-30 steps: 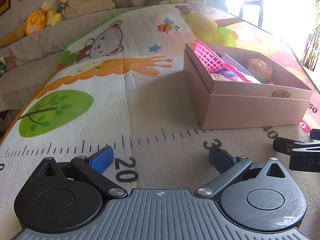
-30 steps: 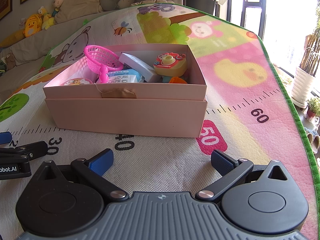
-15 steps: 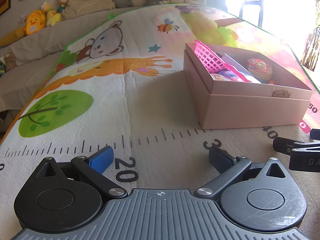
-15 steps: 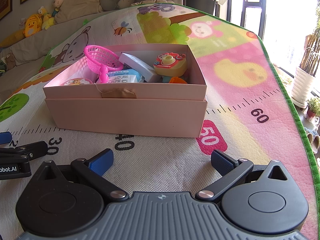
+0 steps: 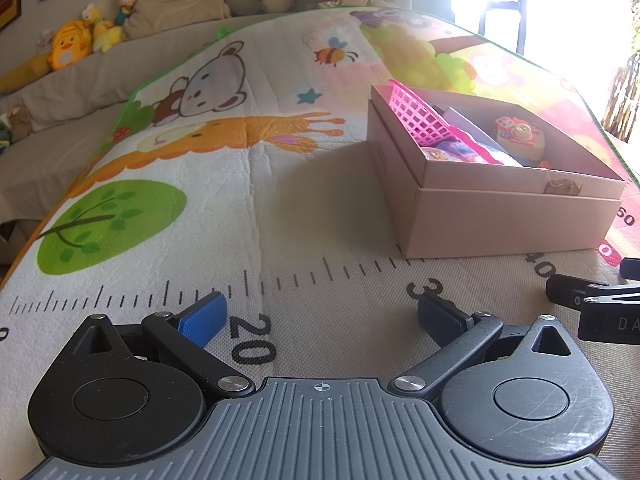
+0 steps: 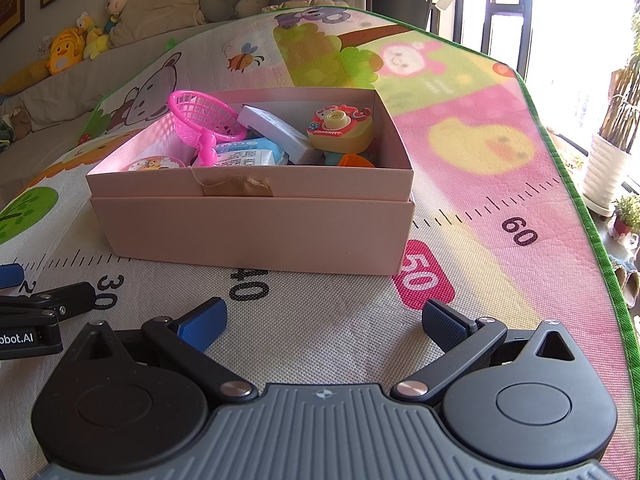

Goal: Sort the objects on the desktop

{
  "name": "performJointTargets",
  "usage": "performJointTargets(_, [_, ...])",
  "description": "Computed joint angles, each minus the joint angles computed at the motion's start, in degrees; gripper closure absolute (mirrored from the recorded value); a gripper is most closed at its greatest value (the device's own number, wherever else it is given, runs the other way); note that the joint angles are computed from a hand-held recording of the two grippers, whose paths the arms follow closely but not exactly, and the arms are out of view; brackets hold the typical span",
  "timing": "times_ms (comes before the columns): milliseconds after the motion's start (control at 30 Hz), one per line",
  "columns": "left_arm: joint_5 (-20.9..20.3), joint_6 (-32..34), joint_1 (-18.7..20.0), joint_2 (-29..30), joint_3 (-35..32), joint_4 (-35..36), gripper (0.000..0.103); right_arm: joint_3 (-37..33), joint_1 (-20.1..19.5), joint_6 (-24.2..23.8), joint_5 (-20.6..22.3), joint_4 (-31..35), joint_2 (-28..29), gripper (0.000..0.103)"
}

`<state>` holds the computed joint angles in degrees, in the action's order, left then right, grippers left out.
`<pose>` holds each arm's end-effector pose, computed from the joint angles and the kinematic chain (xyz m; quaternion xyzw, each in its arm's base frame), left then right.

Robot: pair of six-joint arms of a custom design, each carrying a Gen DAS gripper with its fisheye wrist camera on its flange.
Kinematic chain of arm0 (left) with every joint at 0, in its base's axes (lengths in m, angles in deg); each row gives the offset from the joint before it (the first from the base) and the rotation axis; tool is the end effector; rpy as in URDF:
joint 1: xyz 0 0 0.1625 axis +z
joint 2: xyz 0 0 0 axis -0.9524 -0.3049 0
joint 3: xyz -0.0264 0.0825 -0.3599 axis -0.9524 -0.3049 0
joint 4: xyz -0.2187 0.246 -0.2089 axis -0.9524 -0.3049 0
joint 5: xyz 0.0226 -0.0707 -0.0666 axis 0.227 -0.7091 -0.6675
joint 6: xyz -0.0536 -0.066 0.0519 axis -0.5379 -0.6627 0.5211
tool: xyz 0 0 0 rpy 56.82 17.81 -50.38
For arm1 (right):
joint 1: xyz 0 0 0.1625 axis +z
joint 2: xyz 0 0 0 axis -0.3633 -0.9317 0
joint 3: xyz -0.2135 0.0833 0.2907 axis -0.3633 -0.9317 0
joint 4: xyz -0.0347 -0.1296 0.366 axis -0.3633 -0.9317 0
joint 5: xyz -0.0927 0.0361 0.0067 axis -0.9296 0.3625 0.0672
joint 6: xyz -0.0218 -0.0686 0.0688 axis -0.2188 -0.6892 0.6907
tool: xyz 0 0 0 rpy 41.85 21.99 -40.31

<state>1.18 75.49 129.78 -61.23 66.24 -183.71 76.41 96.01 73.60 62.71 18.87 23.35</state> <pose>-0.2336 -0.7507 -0.1561 0.2275 0.8416 -0.3685 0.3227 -0.0922 -0.7354 0.1605 0.1191 -0.8287 0.4093 0.3628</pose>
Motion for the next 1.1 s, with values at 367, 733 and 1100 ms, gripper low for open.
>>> performJointTargets(367, [0.0, 0.0, 0.0, 0.0, -0.1, 0.0, 0.0, -0.1, 0.0, 0.0, 0.0, 0.0, 0.1, 0.0])
performJointTargets(733, [0.0, 0.0, 0.0, -0.1, 0.2, -0.1, 0.0, -0.2, 0.0, 0.0, 0.0, 0.1, 0.2, 0.0])
performJointTargets(1100, [-0.1, -0.2, 0.0, 0.0, -0.1, 0.2, 0.0, -0.2, 0.0, 0.0, 0.0, 0.1, 0.1, 0.0])
